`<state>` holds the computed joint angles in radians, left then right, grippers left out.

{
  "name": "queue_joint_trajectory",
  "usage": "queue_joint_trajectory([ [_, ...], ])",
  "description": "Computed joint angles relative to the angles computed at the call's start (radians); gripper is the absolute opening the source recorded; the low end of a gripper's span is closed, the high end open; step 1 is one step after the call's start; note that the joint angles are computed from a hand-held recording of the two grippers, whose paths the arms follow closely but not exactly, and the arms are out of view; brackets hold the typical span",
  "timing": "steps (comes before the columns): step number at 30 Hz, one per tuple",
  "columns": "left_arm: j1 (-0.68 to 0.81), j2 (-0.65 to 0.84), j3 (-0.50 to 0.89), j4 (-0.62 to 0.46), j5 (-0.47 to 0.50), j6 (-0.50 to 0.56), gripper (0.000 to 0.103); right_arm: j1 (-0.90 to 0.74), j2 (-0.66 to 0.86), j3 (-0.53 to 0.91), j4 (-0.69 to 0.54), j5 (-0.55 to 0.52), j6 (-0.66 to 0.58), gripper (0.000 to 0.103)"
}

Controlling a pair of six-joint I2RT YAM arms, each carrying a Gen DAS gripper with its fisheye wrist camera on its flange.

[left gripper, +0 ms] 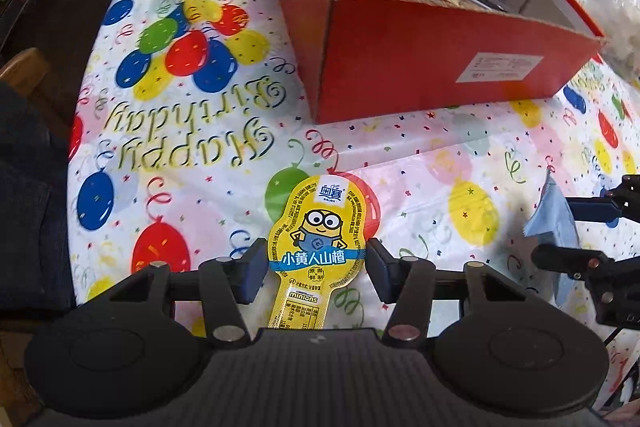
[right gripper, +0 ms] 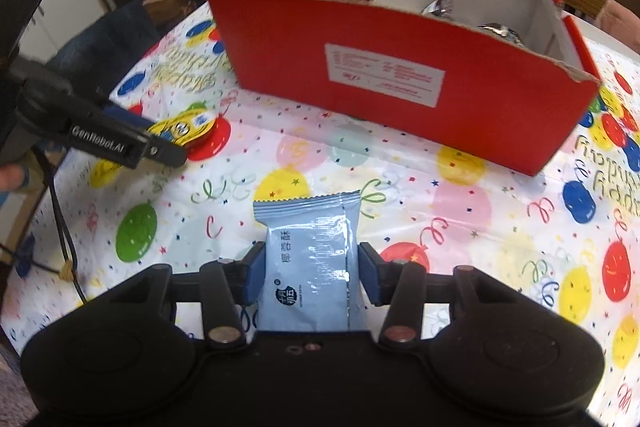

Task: Organize snacks
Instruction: 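Carry Minion lollipop and pale blue packet over the red box with both tools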

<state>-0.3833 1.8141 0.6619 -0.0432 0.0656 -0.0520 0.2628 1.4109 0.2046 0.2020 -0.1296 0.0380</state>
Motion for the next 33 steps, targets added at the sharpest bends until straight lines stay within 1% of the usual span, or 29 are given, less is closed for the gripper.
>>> queue_joint_trajectory([
  [4, 0.018, -0.074, -0.035, -0.018, 0.015, -0.026, 0.052, -0.012, -0.115, -0.009, -0.073, -0.011, 0.024, 0.046],
  [10, 0.017, -0.235, -0.089, -0.066, 0.022, -0.057, 0.052, -0.011, -0.294, -0.002, -0.206, -0.008, 0.056, 0.046],
  [17, 0.003, -0.41, -0.111, -0.149, 0.022, -0.096, 0.052, -0.039, -0.517, 0.021, -0.381, -0.023, 0.076, 0.046],
  [21, -0.019, -0.488, -0.104, -0.194, 0.017, -0.118, 0.052, -0.059, -0.619, 0.04, -0.462, -0.032, 0.08, 0.046],
  [27, -0.076, -0.536, -0.06, -0.248, -0.009, -0.158, 0.052, -0.078, -0.681, 0.086, -0.518, -0.029, 0.066, 0.046],
  [33, -0.14, -0.531, 0.002, -0.257, -0.044, -0.184, 0.052, -0.145, -0.654, 0.145, -0.519, -0.06, 0.026, 0.046],
])
